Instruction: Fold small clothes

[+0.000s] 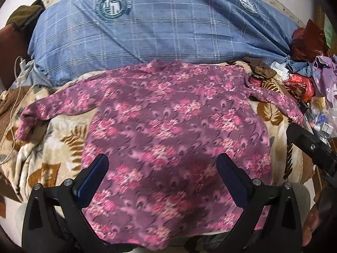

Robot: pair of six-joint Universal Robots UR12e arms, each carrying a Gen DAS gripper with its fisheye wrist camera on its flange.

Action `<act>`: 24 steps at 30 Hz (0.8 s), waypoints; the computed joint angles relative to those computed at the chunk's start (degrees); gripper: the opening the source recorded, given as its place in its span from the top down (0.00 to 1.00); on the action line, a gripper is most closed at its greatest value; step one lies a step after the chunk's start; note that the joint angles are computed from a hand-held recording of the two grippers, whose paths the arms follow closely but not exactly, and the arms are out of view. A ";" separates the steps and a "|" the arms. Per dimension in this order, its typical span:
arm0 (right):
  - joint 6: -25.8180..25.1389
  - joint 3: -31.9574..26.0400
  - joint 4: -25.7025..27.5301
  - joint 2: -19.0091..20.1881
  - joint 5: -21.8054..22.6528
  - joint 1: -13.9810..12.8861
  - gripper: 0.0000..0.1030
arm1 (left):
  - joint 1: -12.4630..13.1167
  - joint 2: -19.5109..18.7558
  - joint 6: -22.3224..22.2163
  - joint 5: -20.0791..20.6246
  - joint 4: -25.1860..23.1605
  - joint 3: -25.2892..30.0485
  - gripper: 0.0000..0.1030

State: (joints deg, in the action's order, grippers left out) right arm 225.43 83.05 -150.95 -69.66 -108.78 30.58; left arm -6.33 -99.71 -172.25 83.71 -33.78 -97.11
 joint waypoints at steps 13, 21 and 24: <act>7.02 3.25 1.86 -3.11 1.99 -11.23 0.02 | -6.39 -8.84 -1.81 -3.19 -2.61 13.12 0.00; 20.93 14.67 5.45 -8.64 1.02 -16.59 0.07 | -10.02 -13.27 1.37 -7.13 -6.31 18.01 0.00; 27.78 19.34 2.98 -10.44 3.86 -18.54 0.14 | -10.95 -14.67 2.41 -8.89 -9.10 19.17 0.00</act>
State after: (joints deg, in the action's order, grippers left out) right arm 253.21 102.38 -147.98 -80.10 -104.92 12.05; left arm -17.28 -114.38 -169.85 74.81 -42.89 -77.94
